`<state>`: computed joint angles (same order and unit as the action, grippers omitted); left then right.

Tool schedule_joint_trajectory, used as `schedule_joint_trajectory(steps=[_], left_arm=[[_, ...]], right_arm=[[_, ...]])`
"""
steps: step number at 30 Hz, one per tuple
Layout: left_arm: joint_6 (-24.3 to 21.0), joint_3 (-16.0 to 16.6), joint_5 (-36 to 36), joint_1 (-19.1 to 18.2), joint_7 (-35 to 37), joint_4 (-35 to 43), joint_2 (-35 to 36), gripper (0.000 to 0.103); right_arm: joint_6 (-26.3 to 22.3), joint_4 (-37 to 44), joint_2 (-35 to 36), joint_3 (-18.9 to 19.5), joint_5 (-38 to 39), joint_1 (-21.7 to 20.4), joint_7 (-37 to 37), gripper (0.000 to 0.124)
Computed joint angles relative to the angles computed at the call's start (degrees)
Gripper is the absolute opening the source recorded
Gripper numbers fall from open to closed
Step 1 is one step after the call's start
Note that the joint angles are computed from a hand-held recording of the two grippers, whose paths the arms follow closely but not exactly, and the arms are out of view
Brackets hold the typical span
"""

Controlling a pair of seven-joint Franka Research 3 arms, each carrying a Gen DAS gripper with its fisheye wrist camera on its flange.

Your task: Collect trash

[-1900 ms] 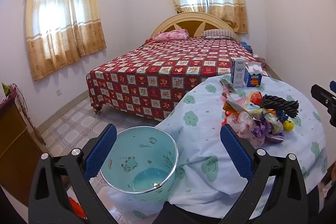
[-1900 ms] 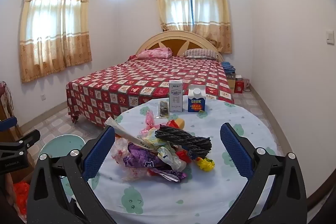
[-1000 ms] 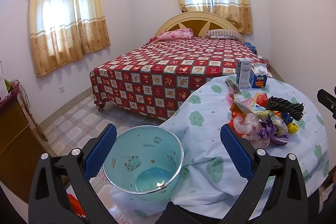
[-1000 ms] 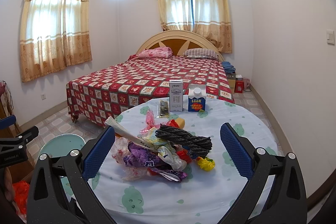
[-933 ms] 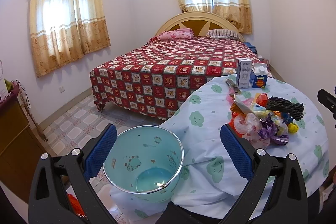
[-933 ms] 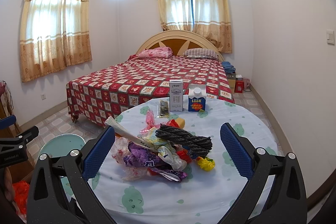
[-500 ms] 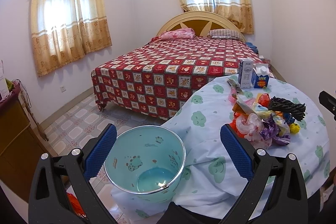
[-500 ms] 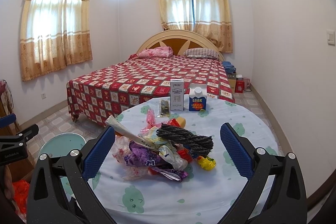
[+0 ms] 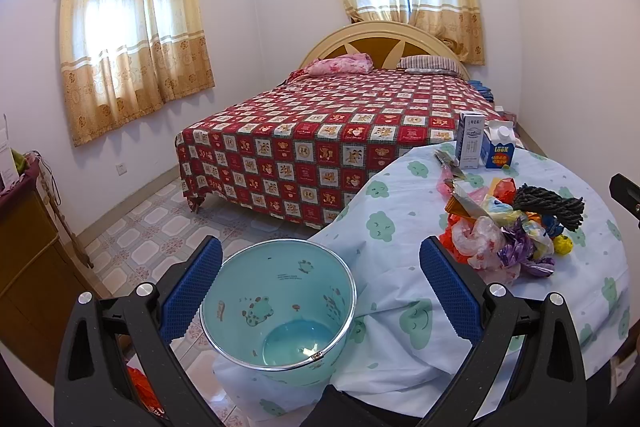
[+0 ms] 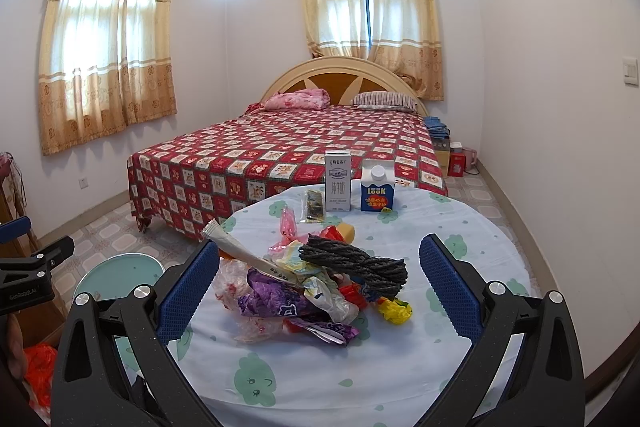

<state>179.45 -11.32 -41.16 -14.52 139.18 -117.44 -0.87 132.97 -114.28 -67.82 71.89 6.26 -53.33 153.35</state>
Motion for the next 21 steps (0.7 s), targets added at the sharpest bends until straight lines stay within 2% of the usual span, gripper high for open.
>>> schedule_joint_trajectory(steps=[21], left_arm=[[-0.09, 0.11, 0.40, 0.00, -0.29, 0.06, 0.07, 0.097]], right_arm=[[-0.10, 0.55, -0.46, 0.45, 1.26, -0.62, -0.53, 0.098]])
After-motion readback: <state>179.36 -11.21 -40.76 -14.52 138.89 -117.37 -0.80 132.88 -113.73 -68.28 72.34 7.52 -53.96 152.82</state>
